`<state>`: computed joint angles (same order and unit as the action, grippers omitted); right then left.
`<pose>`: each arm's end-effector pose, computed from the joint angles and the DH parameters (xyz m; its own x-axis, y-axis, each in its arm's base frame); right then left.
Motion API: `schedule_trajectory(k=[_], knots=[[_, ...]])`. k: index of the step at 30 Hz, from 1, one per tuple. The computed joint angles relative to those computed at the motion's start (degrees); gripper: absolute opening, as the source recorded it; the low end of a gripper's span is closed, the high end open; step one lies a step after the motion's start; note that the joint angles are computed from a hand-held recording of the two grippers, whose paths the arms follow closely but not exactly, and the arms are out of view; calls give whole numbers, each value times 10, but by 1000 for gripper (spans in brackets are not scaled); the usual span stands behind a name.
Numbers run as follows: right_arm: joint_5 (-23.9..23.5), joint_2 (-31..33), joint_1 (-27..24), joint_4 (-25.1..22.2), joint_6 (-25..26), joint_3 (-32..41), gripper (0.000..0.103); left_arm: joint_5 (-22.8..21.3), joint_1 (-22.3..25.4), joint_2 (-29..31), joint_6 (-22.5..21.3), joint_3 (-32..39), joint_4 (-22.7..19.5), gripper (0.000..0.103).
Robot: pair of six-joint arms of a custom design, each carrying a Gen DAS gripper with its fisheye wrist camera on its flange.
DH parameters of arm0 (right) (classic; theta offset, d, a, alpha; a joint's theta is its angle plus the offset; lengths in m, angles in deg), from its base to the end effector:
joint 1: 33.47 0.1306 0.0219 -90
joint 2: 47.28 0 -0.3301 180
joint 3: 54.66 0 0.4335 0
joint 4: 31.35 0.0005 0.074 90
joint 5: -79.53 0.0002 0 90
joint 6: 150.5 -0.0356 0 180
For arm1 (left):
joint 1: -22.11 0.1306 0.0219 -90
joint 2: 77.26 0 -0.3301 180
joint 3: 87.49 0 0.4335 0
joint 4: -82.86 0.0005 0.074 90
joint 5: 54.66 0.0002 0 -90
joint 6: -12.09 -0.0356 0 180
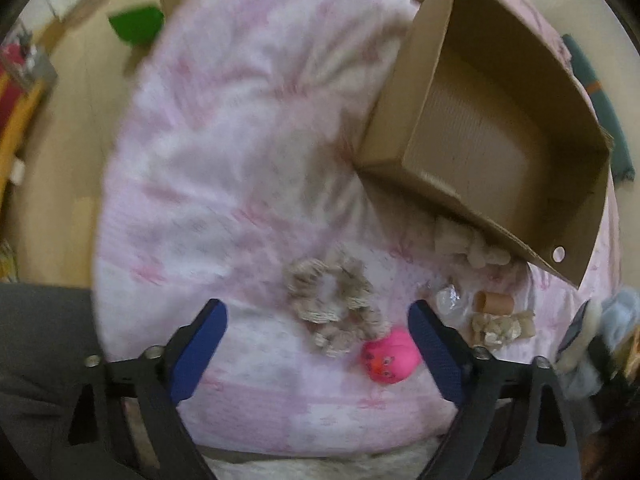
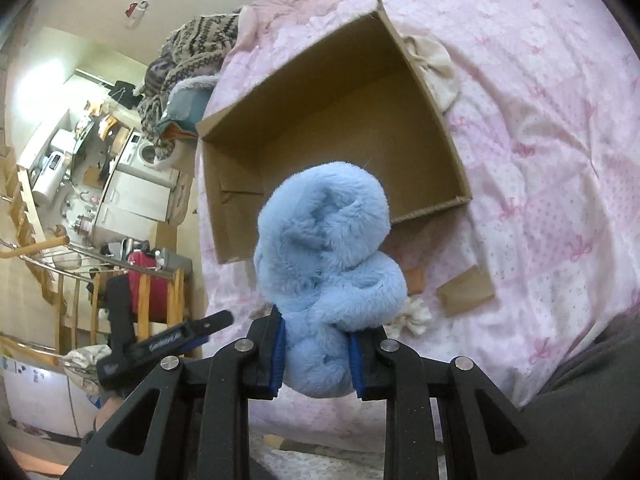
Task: Organize soft objects
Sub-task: 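Grasp the blue plush with the right tool while the left tool grasps the beige scrunchie, then carry both items over the box and open both tools to drop them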
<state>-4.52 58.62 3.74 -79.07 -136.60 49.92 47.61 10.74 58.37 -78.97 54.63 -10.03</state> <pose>0.4942 0.3700 0.3553 -0.6758 0.6991 -0.2335 0.4523 0.6435 0.6175 0.6800 -0.1450 0.3018 -0.9745 0.2144 -0.0667 0.2238 0.9515 -0.2109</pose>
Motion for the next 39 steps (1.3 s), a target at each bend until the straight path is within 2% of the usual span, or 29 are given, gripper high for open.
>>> schedule_trajectory(k=[1, 3, 8, 10, 12, 13, 14, 15, 18, 21, 27, 29, 30, 32, 34, 36, 39], knots=[[-2, 7, 2, 3, -1, 1, 27, 8, -2, 12, 11, 9, -13, 86], [-5, 7, 4, 12, -4, -11, 27, 4, -8, 13, 27, 1, -11, 80], [-14, 4, 5, 47, -28, -33, 27, -30, -23, 12, 31, -26, 10, 79], [-8, 0, 5, 61, -29, -40, 27, -35, -24, 17, 40, -29, 9, 69], [-11, 1, 5, 66, -33, -44, 27, -36, -24, 22, 46, -30, 8, 43], [-14, 1, 4, 68, -35, -46, 27, -41, -23, 23, 47, -30, 7, 38], [-15, 2, 3, 69, -34, -44, 27, -43, -23, 22, 47, -34, 11, 23], [-16, 0, 3, 71, -34, -47, 27, -40, -21, 24, 46, -30, 9, 15], [-16, -4, 2, 77, -32, -54, 27, -23, -14, 26, 33, -19, 7, 13], [-17, -3, 1, 77, -30, -53, 27, -36, -9, 19, 8, 3, 8, 13], [-12, -6, 3, 74, -21, -53, 27, -21, -2, -8, -38, 11, 15, 13], [-9, -3, 4, 66, -14, -44, 27, -23, -5, -26, -49, -1, 28, 13], [-8, -2, 4, 63, -8, -41, 27, -25, -8, -48, -52, -31, 45, 13], [-1, 1, 5, 54, 3, -31, 27, -25, -17, -61, -57, -36, 59, 13], [8, 5, 5, 44, 17, -21, 27, -19, -20, -65, -61, -27, 67, 13], [18, 8, 4, 35, 31, -10, 27, -13, -30, -37, -59, 20, 68, 13], [37, 17, -3, 9, 66, 17, 27, -13, -36, -27, -68, 49, 81, 13]])
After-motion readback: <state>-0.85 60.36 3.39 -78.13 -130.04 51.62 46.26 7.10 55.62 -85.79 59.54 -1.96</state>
